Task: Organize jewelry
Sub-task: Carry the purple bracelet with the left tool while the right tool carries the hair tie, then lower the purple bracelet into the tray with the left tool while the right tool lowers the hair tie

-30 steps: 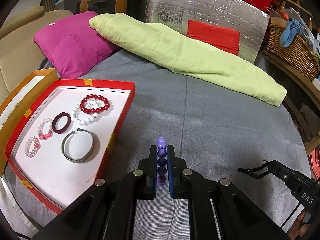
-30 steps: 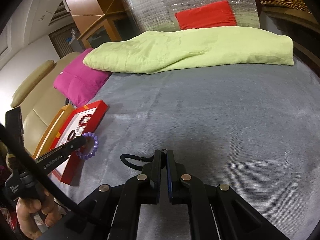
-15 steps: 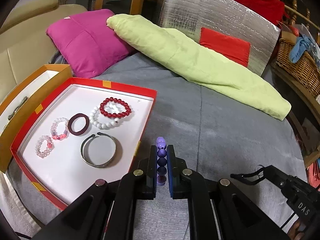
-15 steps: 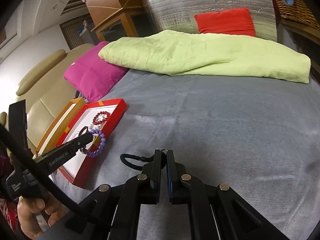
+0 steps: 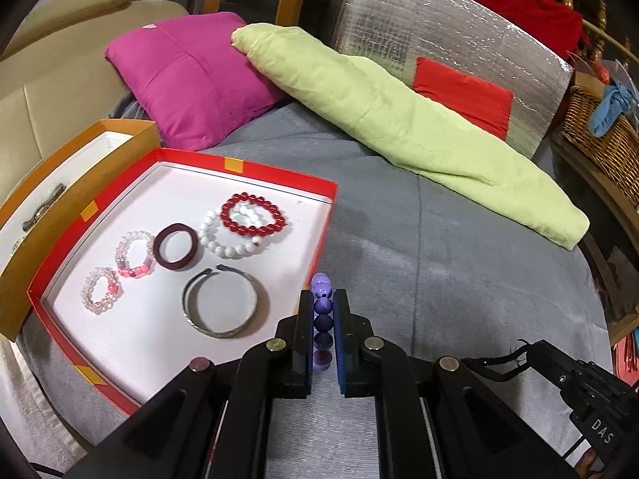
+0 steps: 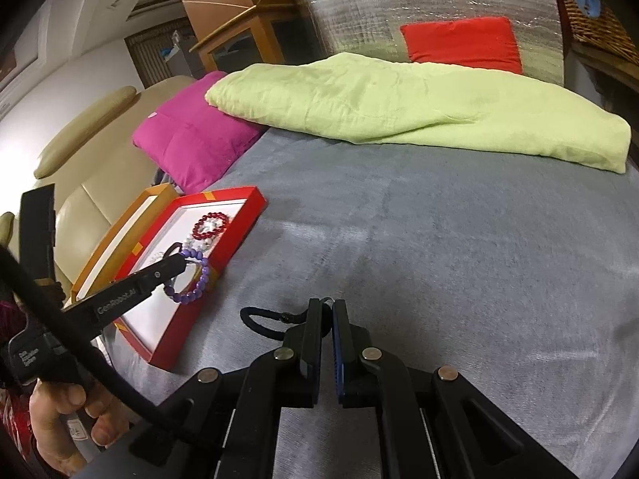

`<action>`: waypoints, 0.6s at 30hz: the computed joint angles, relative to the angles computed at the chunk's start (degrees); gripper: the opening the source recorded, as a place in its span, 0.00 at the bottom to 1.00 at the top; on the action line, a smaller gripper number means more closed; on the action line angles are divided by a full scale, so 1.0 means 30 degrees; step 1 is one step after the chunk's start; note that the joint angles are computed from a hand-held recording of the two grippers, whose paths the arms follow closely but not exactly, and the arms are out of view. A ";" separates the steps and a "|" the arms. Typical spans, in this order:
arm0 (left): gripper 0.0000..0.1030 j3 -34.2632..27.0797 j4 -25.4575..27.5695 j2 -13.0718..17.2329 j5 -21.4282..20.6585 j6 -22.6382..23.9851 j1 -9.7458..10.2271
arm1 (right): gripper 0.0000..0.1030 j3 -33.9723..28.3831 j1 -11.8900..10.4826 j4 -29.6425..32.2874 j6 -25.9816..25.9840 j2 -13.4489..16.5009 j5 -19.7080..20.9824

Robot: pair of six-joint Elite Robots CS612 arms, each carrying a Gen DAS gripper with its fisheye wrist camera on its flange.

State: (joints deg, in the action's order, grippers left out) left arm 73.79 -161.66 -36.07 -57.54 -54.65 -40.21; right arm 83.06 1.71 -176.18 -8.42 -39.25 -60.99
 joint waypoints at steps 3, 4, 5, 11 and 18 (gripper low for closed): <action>0.09 0.0267 0.0052 -0.0136 -0.0027 -0.0316 0.0077 | 0.05 -0.0123 0.0203 0.0153 -0.0237 -0.0005 0.0038; 0.09 0.0357 0.0060 -0.0182 -0.0059 -0.0425 0.0109 | 0.05 -0.0153 0.0259 0.0219 -0.0302 -0.0011 0.0049; 0.09 0.0423 0.0053 -0.0214 -0.0079 -0.0485 0.0132 | 0.05 -0.0216 0.0321 0.0299 -0.0386 -0.0002 0.0061; 0.09 0.0886 -0.0113 -0.0475 0.0005 -0.0937 0.0286 | 0.05 -0.0504 0.0679 0.0598 -0.0801 0.0018 0.0019; 0.09 0.1700 0.0049 -0.1008 0.0667 -0.1938 0.0543 | 0.05 -0.1008 0.1035 0.0824 -0.1033 0.0127 0.0106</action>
